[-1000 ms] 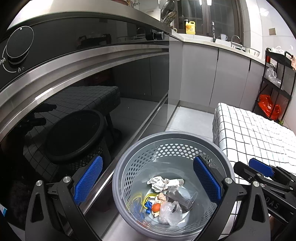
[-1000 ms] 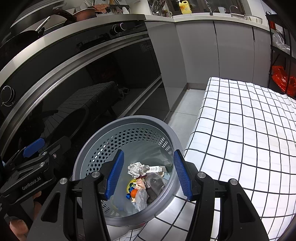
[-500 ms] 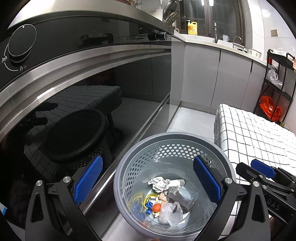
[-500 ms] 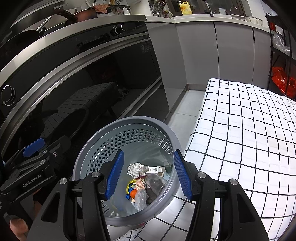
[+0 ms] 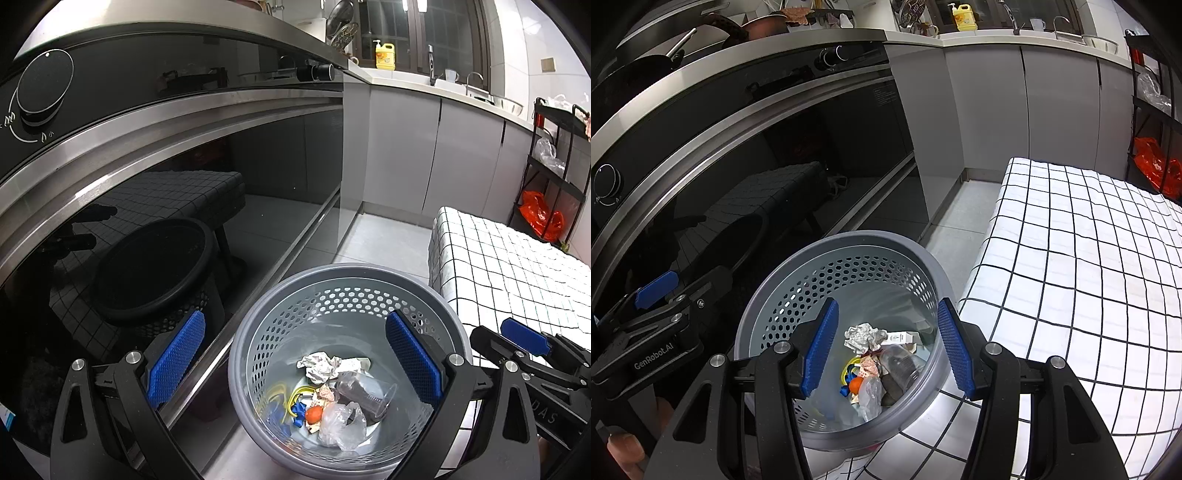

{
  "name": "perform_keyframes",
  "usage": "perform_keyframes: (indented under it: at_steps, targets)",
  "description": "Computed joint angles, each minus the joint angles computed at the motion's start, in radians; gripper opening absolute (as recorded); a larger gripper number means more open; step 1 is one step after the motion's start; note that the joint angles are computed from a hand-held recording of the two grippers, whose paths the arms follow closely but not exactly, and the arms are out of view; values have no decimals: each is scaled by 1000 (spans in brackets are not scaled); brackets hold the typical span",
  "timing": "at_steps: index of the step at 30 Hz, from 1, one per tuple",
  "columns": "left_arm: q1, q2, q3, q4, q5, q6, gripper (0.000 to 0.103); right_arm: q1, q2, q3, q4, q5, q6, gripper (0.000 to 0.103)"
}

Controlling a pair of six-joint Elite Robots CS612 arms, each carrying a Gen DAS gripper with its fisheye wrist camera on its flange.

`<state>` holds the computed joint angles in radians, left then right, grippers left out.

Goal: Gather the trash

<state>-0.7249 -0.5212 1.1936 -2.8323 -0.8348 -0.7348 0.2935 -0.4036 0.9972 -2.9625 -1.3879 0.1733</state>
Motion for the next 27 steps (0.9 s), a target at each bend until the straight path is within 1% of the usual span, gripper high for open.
perform_keyframes:
  at_steps: [17,27]
  targets:
    - [-1,1,-1,-1,7,6,97,1,0,0,-1,-2,1,54]
    - [1,-1,-2,11,-1,-9,97,1,1,-2,0,-3,1,54]
